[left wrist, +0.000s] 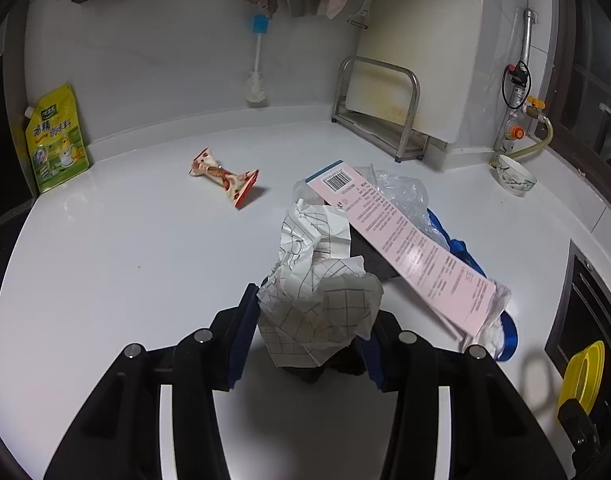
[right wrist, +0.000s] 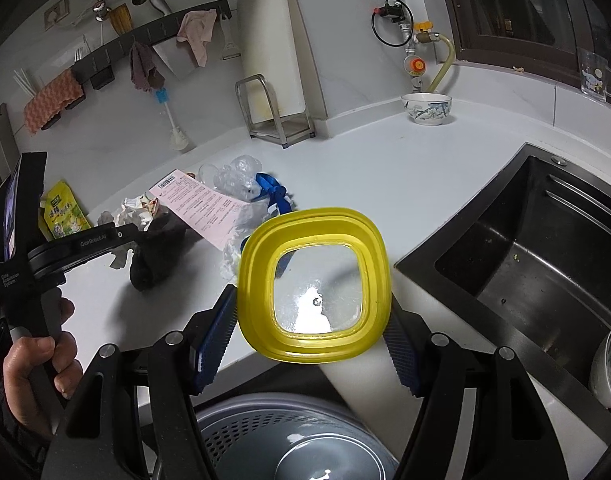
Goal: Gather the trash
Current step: 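Lift the yellow lid with the right tool while the left tool grasps crumpled white paper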
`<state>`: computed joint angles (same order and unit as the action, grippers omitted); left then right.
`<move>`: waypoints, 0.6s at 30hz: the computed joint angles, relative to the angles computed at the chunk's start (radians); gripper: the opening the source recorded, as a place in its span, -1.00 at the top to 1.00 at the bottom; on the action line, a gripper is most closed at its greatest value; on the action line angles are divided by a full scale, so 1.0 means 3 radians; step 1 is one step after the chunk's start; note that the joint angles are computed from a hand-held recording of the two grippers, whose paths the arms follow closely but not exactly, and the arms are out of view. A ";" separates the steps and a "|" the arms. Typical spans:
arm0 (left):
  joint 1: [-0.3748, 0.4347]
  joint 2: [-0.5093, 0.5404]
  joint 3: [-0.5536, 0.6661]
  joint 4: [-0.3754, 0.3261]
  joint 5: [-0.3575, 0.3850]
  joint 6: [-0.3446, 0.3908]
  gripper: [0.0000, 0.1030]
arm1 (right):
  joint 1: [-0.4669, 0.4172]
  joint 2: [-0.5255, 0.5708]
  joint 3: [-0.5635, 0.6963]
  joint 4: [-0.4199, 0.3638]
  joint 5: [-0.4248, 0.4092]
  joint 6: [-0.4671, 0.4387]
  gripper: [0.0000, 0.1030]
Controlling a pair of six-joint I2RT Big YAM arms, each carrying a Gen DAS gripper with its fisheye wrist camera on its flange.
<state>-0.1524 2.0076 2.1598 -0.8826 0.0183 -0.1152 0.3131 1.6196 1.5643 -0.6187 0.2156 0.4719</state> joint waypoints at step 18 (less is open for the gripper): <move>0.0129 -0.0294 -0.0476 0.0193 0.0122 -0.0166 0.00 | 0.0049 -0.0097 -0.0077 -0.0011 0.0028 -0.0020 -0.30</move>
